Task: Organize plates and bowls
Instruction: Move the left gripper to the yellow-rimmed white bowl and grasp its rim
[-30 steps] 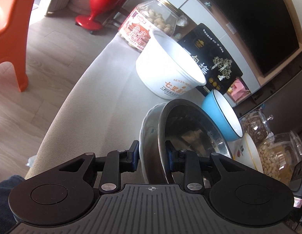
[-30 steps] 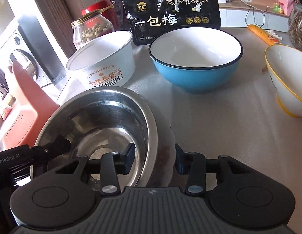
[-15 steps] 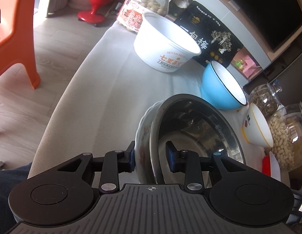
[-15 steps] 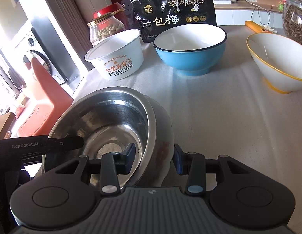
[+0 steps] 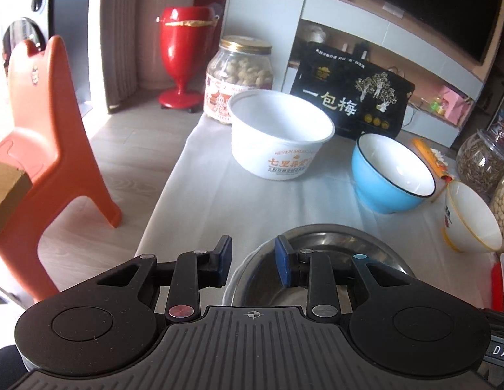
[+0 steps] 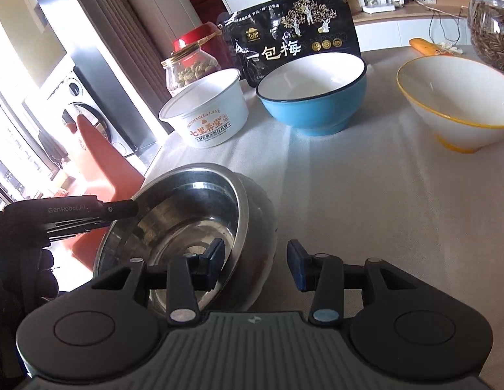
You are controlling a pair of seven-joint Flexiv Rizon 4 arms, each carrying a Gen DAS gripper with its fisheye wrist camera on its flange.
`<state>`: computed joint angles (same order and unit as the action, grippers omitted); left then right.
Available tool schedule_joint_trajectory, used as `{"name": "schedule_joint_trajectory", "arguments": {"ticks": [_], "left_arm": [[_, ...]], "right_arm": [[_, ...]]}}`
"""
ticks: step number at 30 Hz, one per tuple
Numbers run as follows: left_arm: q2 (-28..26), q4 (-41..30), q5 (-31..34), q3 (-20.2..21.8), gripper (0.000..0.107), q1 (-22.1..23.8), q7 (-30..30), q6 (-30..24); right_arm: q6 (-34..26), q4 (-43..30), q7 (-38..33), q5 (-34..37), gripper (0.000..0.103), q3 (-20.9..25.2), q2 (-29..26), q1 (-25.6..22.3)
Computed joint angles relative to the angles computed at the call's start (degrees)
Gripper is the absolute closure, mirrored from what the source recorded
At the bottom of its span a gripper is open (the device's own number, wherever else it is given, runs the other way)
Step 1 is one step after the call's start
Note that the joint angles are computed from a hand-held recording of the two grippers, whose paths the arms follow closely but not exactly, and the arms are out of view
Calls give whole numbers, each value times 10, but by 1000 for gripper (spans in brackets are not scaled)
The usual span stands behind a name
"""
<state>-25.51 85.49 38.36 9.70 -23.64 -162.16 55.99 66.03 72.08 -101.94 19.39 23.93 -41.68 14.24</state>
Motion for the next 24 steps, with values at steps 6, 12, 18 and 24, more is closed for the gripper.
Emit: {"name": "schedule_joint_trajectory", "arguments": {"ticks": [6, 12, 18, 24], "left_arm": [[-104, -74, -169, -147, 75, 108, 186, 192], [-256, -274, -290, -206, 75, 100, 274, 141], [-357, -447, -348, -145, 75, 55, 275, 44], [-456, -610, -404, -103, 75, 37, 294, -45]], "right_arm": [[95, 15, 61, -36, 59, -73, 12, 0], [25, -102, 205, -125, 59, -164, -55, 7], [-102, -346, 244, -199, 58, -168, -194, 2], [-126, -402, 224, -186, 58, -152, -238, 3]]}}
